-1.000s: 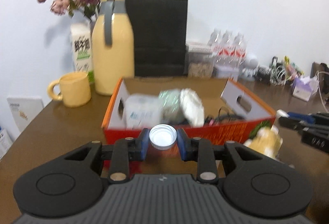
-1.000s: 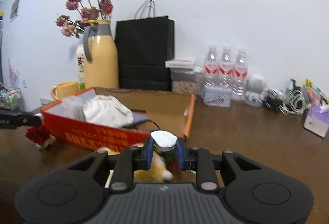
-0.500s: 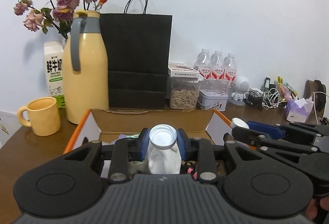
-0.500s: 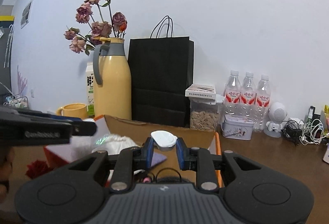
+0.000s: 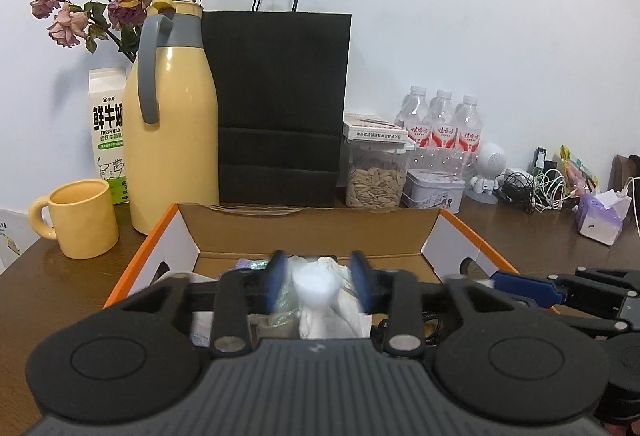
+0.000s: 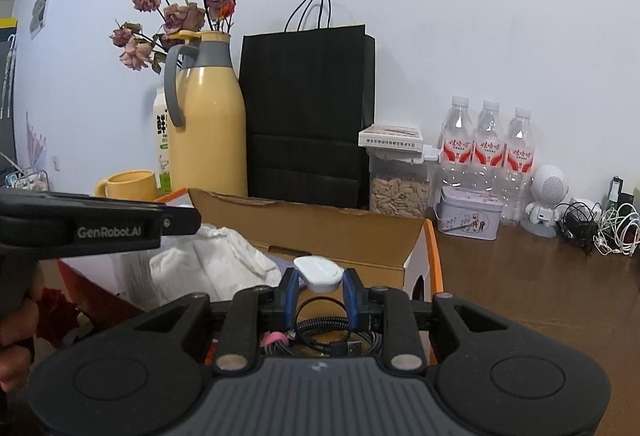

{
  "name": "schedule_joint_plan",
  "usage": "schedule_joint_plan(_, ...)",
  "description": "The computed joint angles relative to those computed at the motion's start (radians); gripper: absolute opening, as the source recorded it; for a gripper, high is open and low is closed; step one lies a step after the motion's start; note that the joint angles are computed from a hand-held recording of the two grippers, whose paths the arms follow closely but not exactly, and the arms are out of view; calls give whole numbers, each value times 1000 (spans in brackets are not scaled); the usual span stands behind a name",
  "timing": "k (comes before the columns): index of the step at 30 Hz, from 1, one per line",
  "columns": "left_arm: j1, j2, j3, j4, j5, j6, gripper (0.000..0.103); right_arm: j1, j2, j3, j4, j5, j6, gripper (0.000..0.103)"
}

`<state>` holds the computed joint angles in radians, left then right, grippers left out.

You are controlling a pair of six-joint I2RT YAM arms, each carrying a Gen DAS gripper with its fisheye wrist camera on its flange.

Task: Organize objects
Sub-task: 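Carry both white caps over the box and open both grippers, then withdraw both grippers and grasp a larger white cap with the right gripper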

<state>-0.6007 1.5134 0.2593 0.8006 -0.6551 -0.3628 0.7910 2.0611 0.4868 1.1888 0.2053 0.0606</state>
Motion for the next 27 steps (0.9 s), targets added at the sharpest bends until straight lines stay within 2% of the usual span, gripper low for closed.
schedule_joint_plan(1,-3,4,-8,23,-7,4,70,1,1,2,-9,0,1,27)
schedule_joint_plan(2,-9,7,-16,43,-21,9,79,2,1,0,-7,1,4,39)
schedule_joint_plan(3,-13,12,-23,65,-34,13,95,3,3,-4,3,2,8,59)
schedule_joint_plan(4,-17,18,-30,88,-46,14,103,4,5,-7,13,5,10,71)
schedule_joint_plan(5,-22,28,-40,123,-64,11,103,6,8,-11,27,11,11,93)
schedule_joint_plan(6,-21,26,-42,126,-65,6,103,8,10,-15,39,17,12,103)
schedule_joint_plan(18,-31,8,-29,60,-85,-19,103,10,5,-23,46,30,15,103)
schedule_joint_plan(27,-78,-86,-62,-41,-129,-78,103,21,-4,-59,97,49,8,103)
